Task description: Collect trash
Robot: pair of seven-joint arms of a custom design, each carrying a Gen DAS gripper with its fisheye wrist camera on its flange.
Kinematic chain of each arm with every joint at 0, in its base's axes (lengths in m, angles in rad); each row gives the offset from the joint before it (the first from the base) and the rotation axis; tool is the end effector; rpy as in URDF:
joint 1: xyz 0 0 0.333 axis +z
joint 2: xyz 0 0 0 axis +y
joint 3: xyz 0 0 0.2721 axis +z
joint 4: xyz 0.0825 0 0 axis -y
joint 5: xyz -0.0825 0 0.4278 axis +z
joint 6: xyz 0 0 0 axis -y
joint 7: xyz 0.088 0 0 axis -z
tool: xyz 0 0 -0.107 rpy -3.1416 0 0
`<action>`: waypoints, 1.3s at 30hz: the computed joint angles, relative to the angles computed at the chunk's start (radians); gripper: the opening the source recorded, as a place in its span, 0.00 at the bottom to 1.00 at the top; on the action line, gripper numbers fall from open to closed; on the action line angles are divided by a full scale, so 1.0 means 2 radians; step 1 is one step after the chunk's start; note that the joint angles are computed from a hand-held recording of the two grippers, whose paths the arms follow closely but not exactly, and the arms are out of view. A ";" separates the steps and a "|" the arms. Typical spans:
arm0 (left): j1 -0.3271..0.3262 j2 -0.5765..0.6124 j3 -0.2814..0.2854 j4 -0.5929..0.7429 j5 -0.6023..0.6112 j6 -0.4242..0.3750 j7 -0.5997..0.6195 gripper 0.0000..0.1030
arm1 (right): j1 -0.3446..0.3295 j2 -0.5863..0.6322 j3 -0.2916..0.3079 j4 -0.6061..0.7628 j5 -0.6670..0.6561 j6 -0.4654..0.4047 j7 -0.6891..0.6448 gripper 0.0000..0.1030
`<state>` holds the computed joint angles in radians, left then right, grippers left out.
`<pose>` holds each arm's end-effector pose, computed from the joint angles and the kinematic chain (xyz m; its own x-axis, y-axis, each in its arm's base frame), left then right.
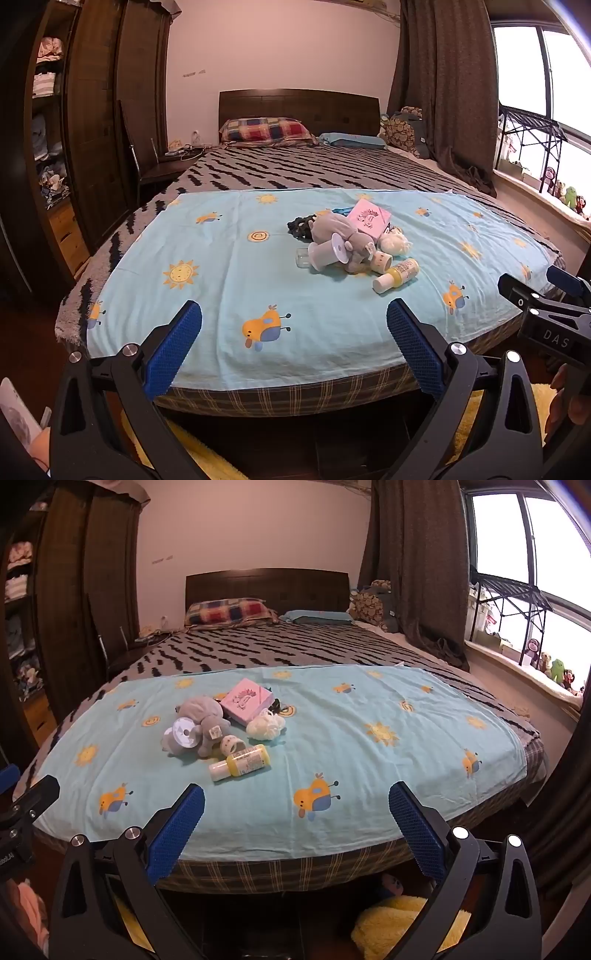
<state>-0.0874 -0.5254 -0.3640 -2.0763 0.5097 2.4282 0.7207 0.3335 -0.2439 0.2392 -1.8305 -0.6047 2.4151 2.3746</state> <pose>0.4443 -0.2576 0.6805 0.1098 -0.9938 0.0144 -0.5073 -0.0685 -0.8590 0.4839 0.3275 0.6819 0.0660 -0.9977 0.0128 -0.5388 -0.0464 -0.8412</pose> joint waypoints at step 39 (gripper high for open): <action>0.003 -0.002 -0.003 0.011 0.014 -0.012 -0.013 0.92 | -0.006 -0.010 -0.002 -0.008 0.024 0.023 -0.013 0.97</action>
<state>-0.0821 -0.5292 -0.3710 -2.0552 0.5372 2.4048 0.6944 0.3206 -0.2633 0.2354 -1.8465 -0.5577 2.4618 2.3481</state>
